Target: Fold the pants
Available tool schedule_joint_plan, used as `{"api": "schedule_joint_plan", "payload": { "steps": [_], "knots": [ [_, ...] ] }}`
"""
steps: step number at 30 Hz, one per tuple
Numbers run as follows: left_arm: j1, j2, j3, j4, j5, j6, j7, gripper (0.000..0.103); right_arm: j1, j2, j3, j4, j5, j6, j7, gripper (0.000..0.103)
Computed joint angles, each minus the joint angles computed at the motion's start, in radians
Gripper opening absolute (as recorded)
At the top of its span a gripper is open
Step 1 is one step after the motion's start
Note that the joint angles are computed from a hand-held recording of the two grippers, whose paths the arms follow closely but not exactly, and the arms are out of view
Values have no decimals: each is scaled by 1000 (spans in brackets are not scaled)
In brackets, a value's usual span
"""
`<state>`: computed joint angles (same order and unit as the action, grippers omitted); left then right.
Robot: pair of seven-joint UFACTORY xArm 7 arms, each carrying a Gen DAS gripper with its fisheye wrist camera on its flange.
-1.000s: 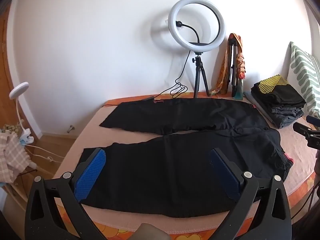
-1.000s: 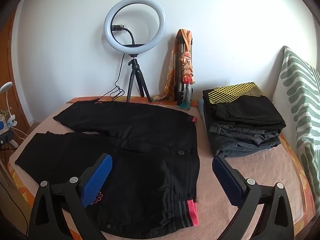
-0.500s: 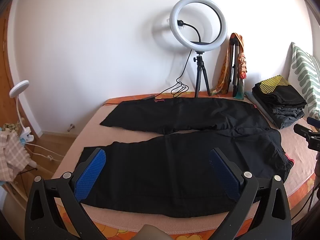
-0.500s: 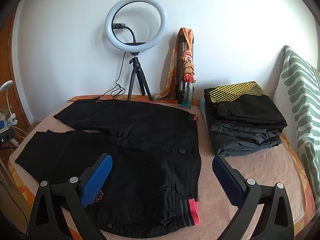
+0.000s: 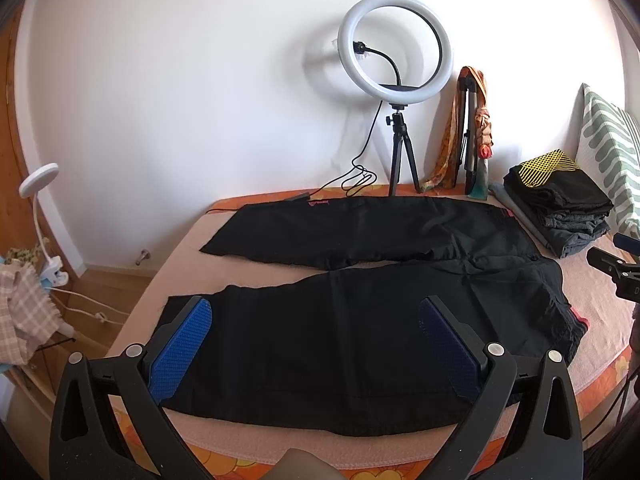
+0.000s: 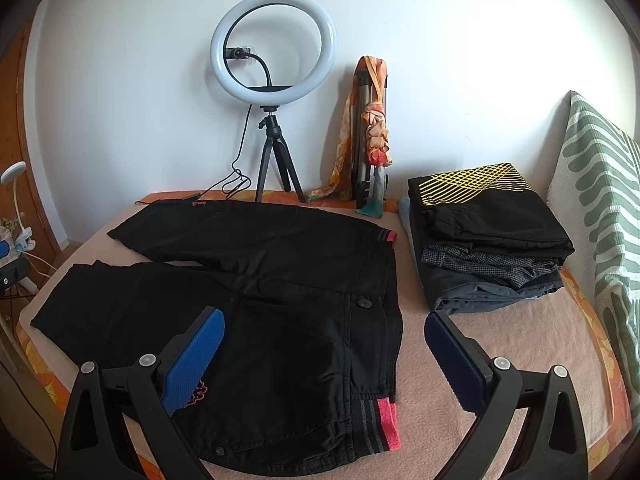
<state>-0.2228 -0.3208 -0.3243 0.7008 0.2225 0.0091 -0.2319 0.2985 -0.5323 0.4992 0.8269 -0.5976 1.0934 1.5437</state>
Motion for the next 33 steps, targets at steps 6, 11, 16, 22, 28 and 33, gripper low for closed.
{"api": "schedule_joint_plan", "payload": {
  "steps": [6,11,16,22,28,33],
  "knots": [
    [0,-2,-1,2,1,3,-3,103,2,6,1,0,-3,-2,5,102],
    [-3,-1,3,5,1,2,0,103,5,7,0,1,-4,-1,8,102],
    [-10,-4,11,2,-4,0,8,103,7,11,0,5,-4,0,8,102],
    [-2,-6,3,0,-4,0,4,103,8,17,-2,8,-8,1,12,102],
    [0,-7,1,0,-3,-1,3,103,11,17,-6,6,-6,-4,16,102],
    [0,-7,1,0,-2,0,1,103,12,19,-5,8,-8,-5,16,102]
  ]
}}
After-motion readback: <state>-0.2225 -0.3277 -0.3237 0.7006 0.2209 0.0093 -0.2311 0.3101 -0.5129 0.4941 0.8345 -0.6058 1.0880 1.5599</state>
